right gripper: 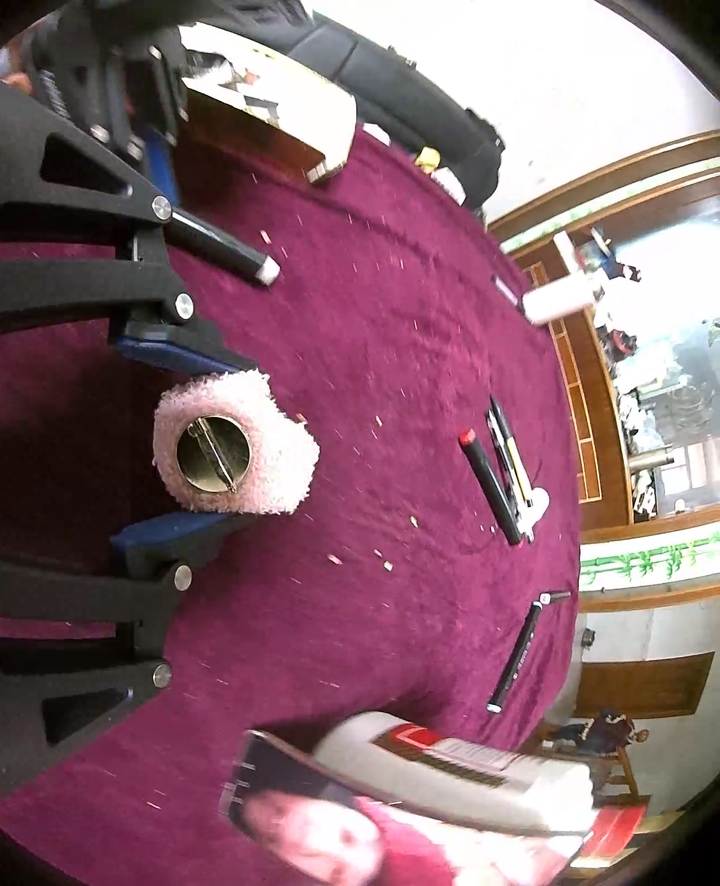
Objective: Organize objects
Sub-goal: 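Grasp a black marker pen with the left tool while the right tool grasps the pink powder puff, then carry the pen with the left tool while the right tool carries the powder puff toward the tray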
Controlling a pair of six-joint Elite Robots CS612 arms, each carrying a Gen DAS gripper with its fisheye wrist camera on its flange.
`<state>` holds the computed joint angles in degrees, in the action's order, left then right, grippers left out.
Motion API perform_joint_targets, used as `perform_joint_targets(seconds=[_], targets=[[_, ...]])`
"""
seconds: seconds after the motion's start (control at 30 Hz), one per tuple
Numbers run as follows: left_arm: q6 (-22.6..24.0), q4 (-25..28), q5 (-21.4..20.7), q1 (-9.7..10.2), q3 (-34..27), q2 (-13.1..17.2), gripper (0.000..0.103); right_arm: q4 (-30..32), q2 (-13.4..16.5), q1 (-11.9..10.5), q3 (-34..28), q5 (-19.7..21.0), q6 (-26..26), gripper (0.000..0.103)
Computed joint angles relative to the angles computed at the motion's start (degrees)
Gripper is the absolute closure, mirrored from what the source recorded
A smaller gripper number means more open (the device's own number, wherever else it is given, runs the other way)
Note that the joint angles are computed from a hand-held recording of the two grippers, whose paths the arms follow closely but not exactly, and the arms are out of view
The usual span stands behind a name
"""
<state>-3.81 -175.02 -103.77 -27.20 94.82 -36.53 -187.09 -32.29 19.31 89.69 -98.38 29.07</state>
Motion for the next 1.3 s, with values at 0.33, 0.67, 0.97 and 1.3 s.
perform_joint_targets(seconds=[0.33, 0.67, 0.97, 1.3], targets=[[-0.41, -3.36, 0.41, 0.22, 1.91, -1.5, 0.089, -3.75, -0.12, 0.7, 2.54, 2.96, 2.16, 0.055], [-1.63, -6.43, 0.22, 1.26, 5.24, -3.46, 0.089, -5.66, -0.11, 1.71, 3.19, 3.97, 2.69, 0.055], [-3.25, -9.88, 1.35, 2.33, 8.33, -5.19, 0.089, -6.38, -0.09, 3.0, 2.38, 4.91, 1.12, 0.055], [-6.02, -15.3, 3.19, 3.87, 12.7, -7.4, 0.089, -7.99, -0.77, 5.05, 2.77, 4.03, -0.35, 0.055]])
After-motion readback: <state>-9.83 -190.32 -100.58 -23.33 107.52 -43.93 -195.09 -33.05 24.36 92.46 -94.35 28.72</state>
